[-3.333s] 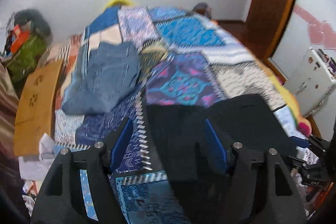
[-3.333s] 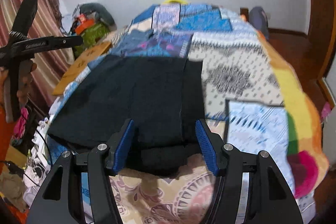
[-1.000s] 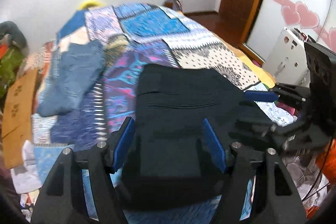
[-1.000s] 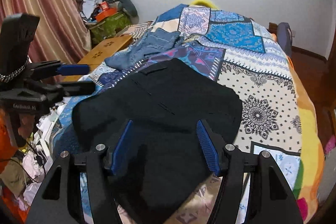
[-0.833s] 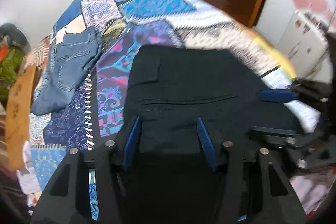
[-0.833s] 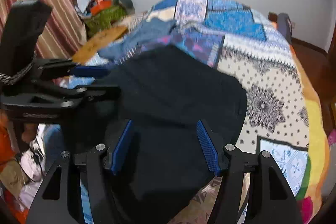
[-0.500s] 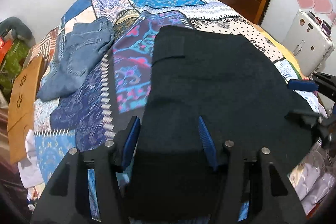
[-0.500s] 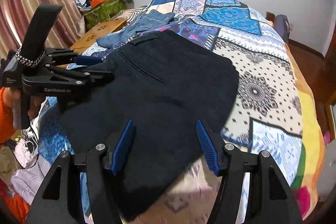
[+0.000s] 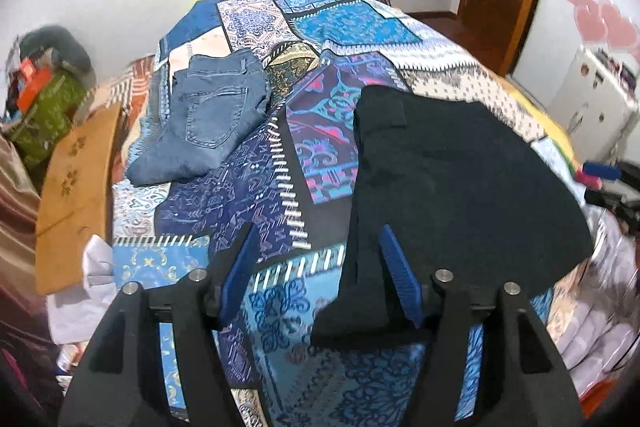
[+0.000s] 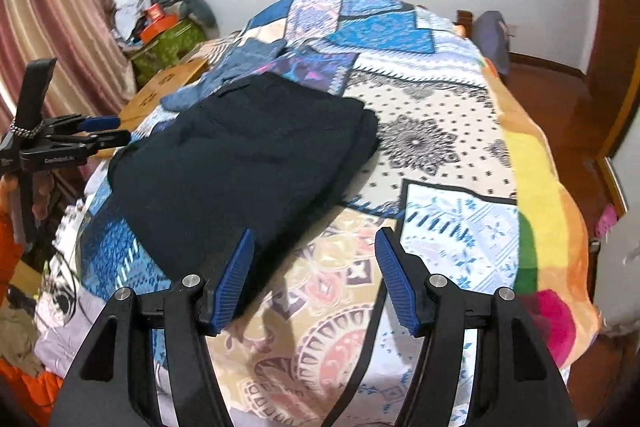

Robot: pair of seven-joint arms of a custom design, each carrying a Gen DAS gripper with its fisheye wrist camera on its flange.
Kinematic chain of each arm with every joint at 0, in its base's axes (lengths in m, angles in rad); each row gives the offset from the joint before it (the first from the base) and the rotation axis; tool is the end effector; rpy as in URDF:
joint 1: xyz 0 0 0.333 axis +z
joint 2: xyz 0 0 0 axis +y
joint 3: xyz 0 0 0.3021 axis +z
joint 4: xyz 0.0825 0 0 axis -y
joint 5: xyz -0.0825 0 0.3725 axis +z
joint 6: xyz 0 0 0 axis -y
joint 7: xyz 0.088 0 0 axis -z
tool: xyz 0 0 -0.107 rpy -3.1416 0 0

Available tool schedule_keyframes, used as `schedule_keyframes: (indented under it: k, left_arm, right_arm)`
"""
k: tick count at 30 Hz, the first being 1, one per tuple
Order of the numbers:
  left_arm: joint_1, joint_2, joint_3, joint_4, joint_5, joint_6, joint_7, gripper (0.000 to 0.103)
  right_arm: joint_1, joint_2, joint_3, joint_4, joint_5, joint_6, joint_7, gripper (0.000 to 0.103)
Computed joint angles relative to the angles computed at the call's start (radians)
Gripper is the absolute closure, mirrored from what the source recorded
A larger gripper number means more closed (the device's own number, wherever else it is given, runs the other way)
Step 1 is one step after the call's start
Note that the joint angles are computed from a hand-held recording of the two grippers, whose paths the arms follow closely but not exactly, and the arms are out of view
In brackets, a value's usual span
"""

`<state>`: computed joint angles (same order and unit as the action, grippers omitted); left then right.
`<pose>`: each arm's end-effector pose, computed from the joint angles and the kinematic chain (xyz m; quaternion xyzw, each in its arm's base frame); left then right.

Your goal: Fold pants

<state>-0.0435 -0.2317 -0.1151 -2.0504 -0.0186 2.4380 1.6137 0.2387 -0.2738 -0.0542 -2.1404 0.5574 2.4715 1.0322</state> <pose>0.5190 -0.0885 0.5976 -0.6043 0.7365 -0.2236 0.2060 0.5034 0.0900 0.5779 -0.7710 0.5192 -0.0998 0.3550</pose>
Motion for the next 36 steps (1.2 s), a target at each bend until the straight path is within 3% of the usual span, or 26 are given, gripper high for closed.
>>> schedule_keyframes:
  k: [3, 8, 13, 22, 30, 32, 36]
  left_arm:
    - [-0.016, 0.059, 0.023, 0.064, -0.100, -0.038, 0.045, 0.037]
    - [-0.014, 0.173, 0.018, 0.170, -0.213, -0.122, 0.108, 0.037]
    - [0.011, 0.289, 0.004, 0.293, -0.318, -0.257, 0.144, 0.035]
    - [0.025, 0.461, -0.040, 0.524, -0.310, -0.412, 0.193, 0.029]
    - [0.043, 0.630, -0.069, 0.750, -0.342, -0.533, 0.142, 0.029]
    - [0.048, 0.653, -0.073, 0.782, -0.348, -0.540, 0.125, 0.031]
    - [0.042, 0.691, -0.079, 0.832, -0.330, -0.532, 0.104, 0.043]
  right_arm:
    - [0.005, 0.016, -0.010, 0.013, 0.053, 0.004, 0.013, 0.036]
    - [0.002, 0.078, -0.002, 0.058, 0.103, -0.025, 0.035, 0.036]
    - [-0.015, 0.151, 0.012, 0.117, 0.143, -0.076, 0.046, 0.036]
    - [-0.065, 0.248, 0.032, 0.218, 0.243, -0.197, 0.014, 0.031]
    - [-0.111, 0.364, 0.057, 0.349, 0.292, -0.296, 0.033, 0.031]
    - [-0.124, 0.392, 0.065, 0.380, 0.300, -0.316, 0.039, 0.034]
    - [-0.153, 0.442, 0.077, 0.447, 0.298, -0.370, 0.056, 0.052]
